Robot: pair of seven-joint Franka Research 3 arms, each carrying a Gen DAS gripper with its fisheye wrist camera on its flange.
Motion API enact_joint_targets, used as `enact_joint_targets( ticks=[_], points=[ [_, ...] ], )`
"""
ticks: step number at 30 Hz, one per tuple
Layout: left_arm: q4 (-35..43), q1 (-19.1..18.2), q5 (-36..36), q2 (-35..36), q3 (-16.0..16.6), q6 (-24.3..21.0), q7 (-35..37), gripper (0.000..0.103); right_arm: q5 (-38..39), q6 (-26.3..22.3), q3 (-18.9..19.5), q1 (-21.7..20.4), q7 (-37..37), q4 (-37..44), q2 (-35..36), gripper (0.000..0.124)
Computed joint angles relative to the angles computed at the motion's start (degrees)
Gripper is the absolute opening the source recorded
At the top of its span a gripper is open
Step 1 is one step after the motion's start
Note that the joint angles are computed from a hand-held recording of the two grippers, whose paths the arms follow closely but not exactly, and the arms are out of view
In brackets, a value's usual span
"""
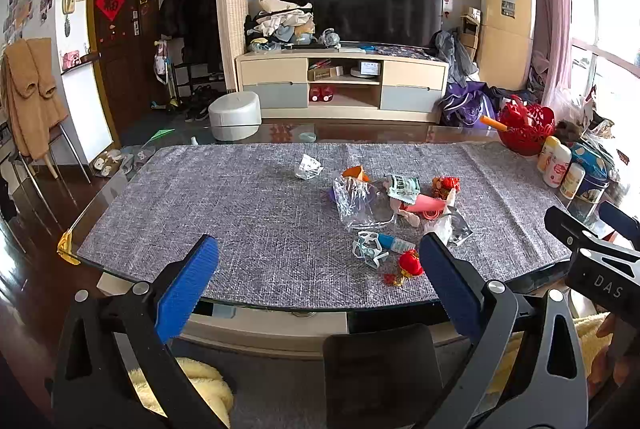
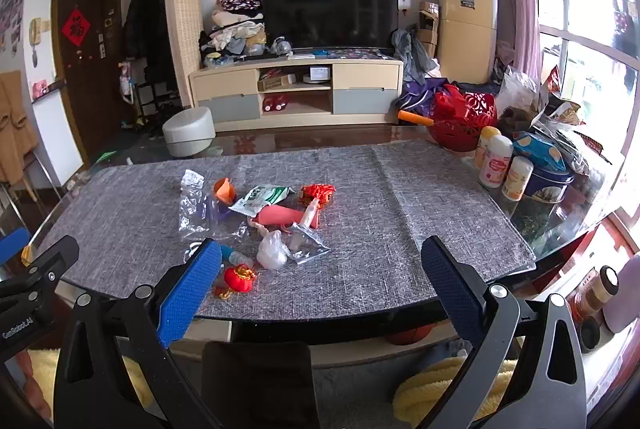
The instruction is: Collect trash
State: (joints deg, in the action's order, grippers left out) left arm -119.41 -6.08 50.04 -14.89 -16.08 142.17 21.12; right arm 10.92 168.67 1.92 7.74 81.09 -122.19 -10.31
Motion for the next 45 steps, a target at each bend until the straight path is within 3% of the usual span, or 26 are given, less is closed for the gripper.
enact_joint_targets(
  ticks=[45],
  points=[
    [1.4,-0.2,0.6,-0.5,-0.5,-0.8,0.3,0.095,2.5,0.8,-0.4,0.3,-1.0,-0.7,-1.2,0.1]
  ],
)
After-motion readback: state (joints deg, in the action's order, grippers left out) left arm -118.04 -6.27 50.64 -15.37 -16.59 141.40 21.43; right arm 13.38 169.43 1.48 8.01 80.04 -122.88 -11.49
